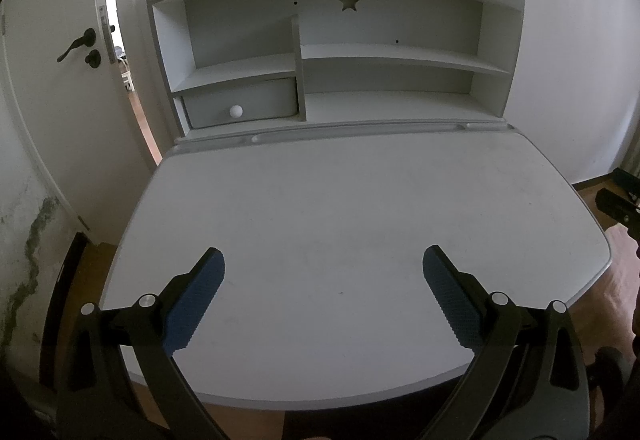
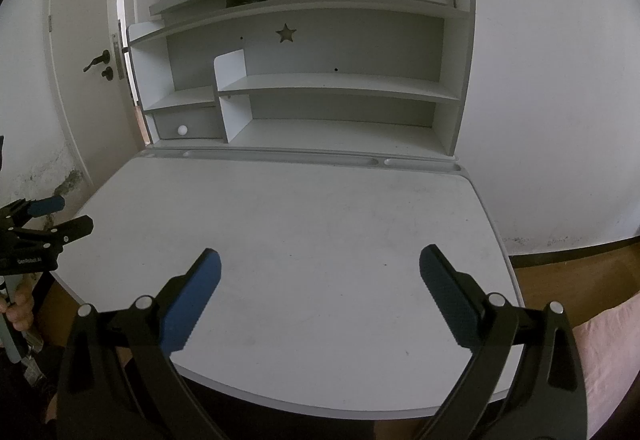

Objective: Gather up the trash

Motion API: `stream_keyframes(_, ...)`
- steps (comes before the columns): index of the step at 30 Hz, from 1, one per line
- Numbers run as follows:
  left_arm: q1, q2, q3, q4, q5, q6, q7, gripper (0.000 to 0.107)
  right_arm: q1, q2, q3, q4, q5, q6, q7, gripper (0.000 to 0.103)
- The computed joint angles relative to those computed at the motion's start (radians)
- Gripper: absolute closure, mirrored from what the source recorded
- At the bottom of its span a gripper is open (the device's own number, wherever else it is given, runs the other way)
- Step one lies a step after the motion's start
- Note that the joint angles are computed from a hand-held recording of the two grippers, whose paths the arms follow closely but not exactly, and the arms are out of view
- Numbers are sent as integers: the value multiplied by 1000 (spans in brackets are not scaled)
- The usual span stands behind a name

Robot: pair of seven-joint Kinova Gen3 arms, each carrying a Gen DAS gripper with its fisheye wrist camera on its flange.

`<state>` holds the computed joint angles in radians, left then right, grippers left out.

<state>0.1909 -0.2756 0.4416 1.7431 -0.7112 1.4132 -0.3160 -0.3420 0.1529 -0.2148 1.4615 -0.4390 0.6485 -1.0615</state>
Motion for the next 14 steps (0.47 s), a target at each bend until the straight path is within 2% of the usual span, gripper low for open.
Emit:
stream_keyframes(8,7,14,28,-12,-27,32,17,11,3,0,-1,1,-6,1,9,7)
stream_keyframes(14,19,11,4,-18,-9,29,20,11,0,1,1,-1,0,2,0,7)
